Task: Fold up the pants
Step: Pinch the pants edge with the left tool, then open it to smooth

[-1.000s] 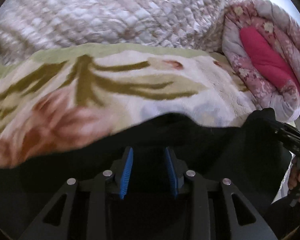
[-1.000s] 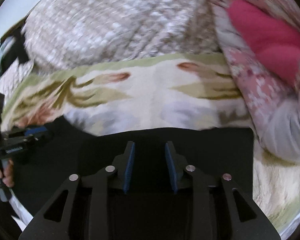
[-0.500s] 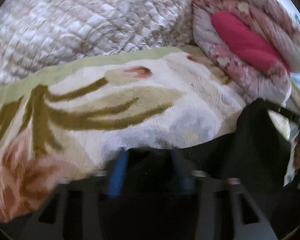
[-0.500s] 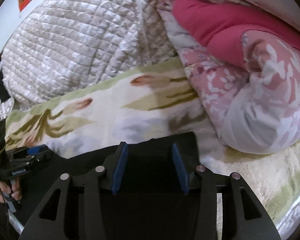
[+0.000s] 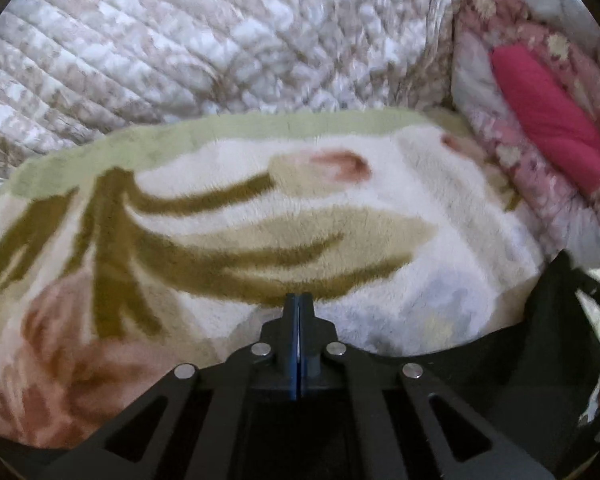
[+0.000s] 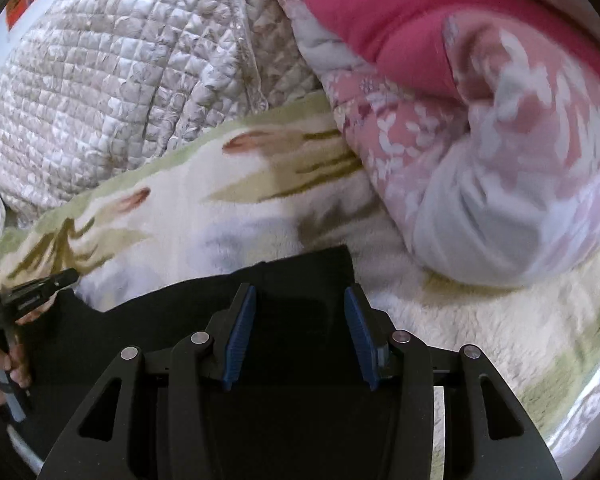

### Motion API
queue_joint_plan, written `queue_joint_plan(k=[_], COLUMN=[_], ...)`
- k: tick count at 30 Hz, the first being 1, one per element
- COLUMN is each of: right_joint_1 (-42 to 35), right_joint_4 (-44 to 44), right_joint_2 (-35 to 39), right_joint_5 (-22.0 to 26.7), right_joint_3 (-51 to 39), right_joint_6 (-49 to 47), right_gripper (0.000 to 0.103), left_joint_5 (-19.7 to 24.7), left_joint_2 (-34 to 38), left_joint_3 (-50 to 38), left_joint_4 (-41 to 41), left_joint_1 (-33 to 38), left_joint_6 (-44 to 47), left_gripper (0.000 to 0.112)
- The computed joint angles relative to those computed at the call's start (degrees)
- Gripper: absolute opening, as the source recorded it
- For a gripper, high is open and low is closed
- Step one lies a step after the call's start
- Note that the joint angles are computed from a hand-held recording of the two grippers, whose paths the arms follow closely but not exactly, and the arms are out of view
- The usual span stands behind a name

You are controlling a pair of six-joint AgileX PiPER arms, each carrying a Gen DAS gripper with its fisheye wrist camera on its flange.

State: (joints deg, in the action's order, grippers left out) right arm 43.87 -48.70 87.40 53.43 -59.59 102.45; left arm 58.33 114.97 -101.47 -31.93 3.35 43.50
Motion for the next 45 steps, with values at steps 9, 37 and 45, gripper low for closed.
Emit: queue_joint_plan(k=[9, 37, 45], right_joint_1=[5.3, 17.5, 21.9], right_joint_4=[-3.3, -5.2, -7.7], right_joint_2=[-1.4, 17.8, 21.8], right_joint_5=[3.9, 4.4, 2.8], right_joint_3=[0.4, -14.3, -18.5], right_joint_6=[2.5, -4.5, -4.3], right_gripper=[0.002, 0.042, 0.043], left_joint_5=[1.7, -9.4, -7.9], left_joint_2=[-12.1, -18.9, -24.4], left_joint_3=[14.6, 34.6, 41.6], left_joint_4=[-12.5, -16.3, -20.6], left_joint_1=[6.1, 30.7, 31.7], left_joint_6=[13.7, 27.4, 36.5], left_gripper=[0.002, 0.036, 0.04])
